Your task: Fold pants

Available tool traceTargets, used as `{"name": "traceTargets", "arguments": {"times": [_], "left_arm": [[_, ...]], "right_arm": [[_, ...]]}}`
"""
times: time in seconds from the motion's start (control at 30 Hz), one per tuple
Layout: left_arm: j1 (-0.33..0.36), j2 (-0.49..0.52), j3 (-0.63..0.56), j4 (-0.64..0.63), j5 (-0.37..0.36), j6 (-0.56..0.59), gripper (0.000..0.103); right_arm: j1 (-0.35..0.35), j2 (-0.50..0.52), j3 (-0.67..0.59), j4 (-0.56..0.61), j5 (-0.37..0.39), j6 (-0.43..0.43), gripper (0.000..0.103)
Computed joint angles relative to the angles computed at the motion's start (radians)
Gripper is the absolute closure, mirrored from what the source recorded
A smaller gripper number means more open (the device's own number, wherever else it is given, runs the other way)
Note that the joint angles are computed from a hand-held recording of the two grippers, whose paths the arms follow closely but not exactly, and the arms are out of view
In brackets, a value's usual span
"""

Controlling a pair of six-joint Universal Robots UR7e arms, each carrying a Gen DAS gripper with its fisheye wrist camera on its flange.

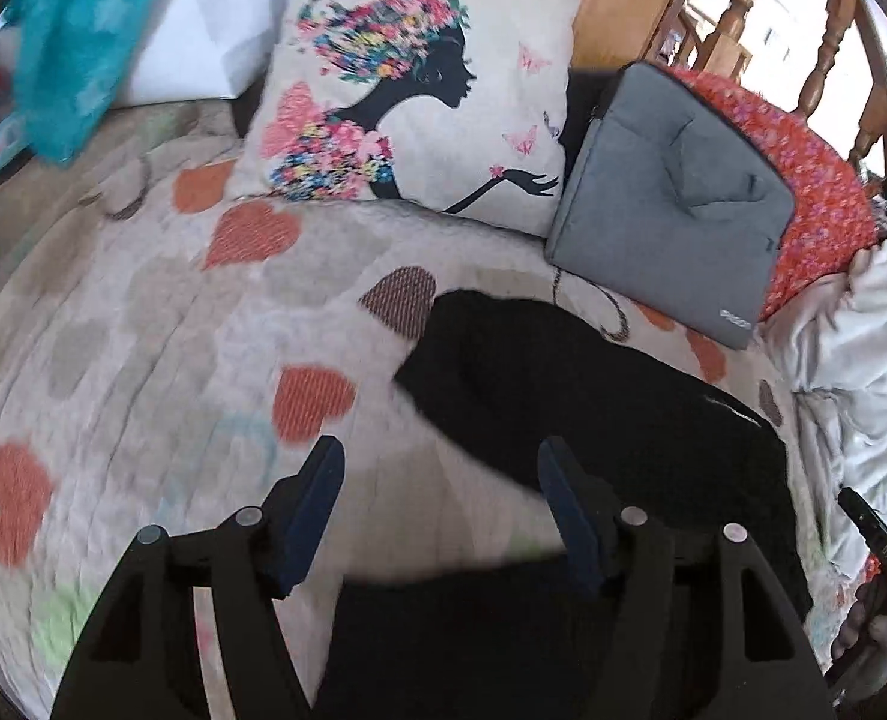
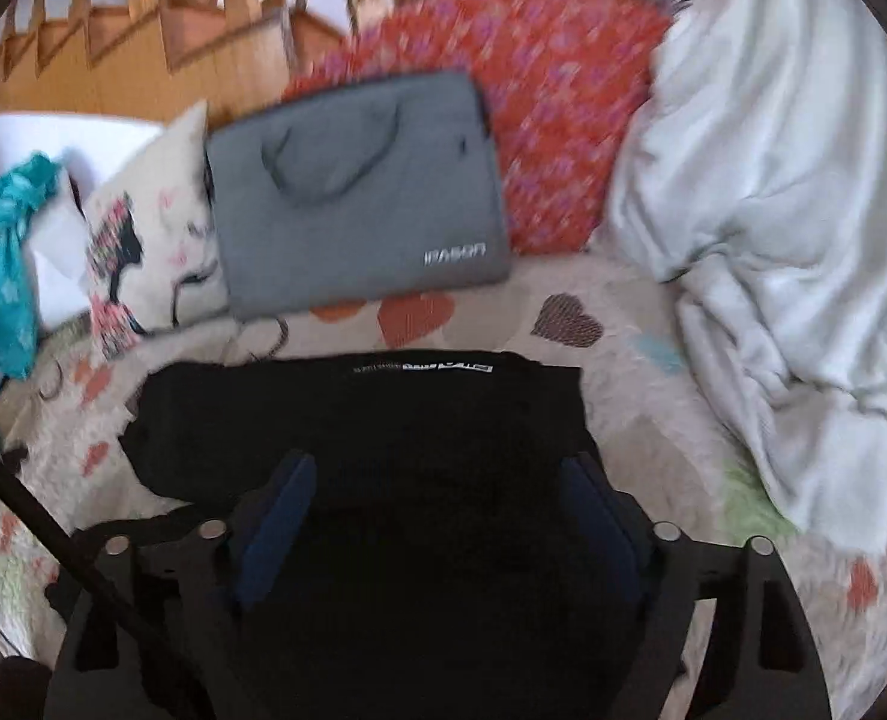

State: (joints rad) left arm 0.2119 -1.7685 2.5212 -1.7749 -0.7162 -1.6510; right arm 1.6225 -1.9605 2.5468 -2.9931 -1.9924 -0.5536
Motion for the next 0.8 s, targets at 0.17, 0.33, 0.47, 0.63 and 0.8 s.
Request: {"name": "traceTargets", "arguments": {"times": [0.17,0.33,0.47,0.63,0.8], "left_arm": [[0.234,0.123,-0.039,-0.312,0.022,0.329,0.037],[0.414,0.266,-0.083,-0.581,0.011,0.537,0.037],[0.523,0.391,-0.140,-0.717,-0.005,0.663,0.037],[0.605,0.478,-0.179,-0.869,-0.038,0.760,0.034],[0.618,0.506,-0.175,-0.980,-0.060,0.853,0.021]], "right_arm": [[-0.044,0.190,-0.110,0.074,0.033,-0.005,0.020],[-0.023,0.343,-0.194,0.080,0.024,0.007,0.020],[-0.008,0.440,-0.237,0.065,0.015,-0.019,0.020],[0.000,0.538,-0.296,0.056,-0.022,-0.087,0.020],[-0.003,0.593,-0.384,0.109,-0.031,-0.106,0.020]]}}
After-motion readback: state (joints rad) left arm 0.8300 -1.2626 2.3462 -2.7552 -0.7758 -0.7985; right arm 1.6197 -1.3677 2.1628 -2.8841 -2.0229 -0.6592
